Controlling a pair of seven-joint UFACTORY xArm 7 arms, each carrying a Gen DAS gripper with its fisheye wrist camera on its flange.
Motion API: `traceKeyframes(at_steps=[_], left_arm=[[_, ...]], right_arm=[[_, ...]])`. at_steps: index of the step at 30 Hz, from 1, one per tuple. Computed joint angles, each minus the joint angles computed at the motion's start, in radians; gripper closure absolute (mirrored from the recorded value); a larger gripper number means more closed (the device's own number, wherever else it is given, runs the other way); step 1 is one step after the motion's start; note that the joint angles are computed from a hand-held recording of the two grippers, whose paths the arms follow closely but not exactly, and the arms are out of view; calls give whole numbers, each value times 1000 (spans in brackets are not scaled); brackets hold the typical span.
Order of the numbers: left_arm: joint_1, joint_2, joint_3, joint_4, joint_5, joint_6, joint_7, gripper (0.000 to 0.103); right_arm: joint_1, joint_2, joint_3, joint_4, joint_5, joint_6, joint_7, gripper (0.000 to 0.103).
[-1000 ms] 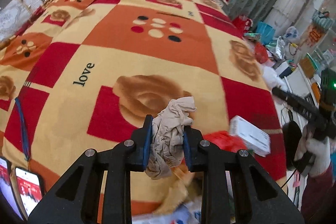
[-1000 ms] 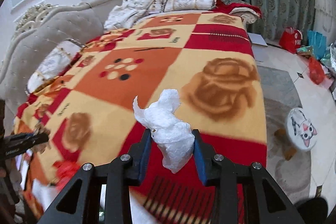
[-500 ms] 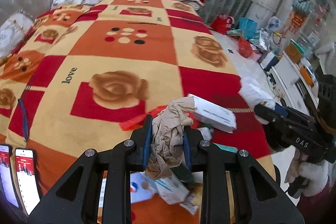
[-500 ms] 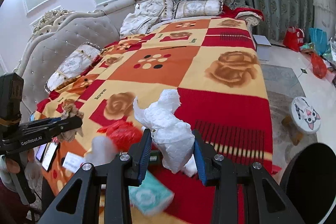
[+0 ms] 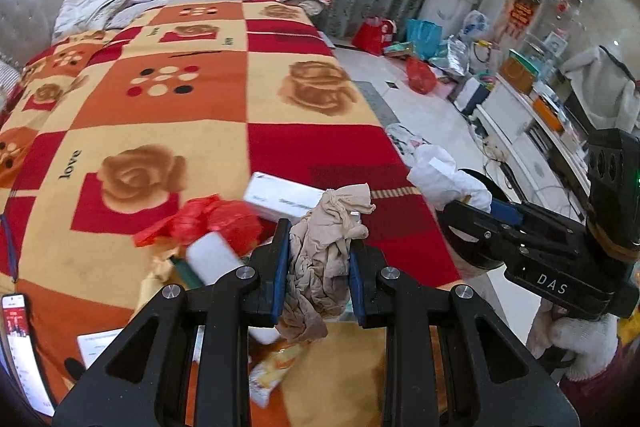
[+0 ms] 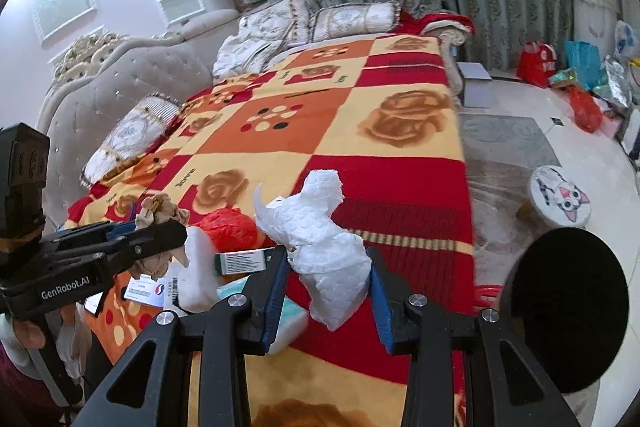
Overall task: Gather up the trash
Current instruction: 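Carry the cloth and tissue in both tools over to the black bin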
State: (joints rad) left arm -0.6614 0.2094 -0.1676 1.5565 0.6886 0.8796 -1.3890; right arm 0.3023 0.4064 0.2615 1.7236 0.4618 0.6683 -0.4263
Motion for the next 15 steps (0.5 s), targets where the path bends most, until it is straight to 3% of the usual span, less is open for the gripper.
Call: traceKeyframes(at_steps=[15], left_arm=[[-101, 270, 73, 365, -71, 52, 176, 80]], right_arm=[[-81, -77, -48, -101, 17, -43, 21, 66]])
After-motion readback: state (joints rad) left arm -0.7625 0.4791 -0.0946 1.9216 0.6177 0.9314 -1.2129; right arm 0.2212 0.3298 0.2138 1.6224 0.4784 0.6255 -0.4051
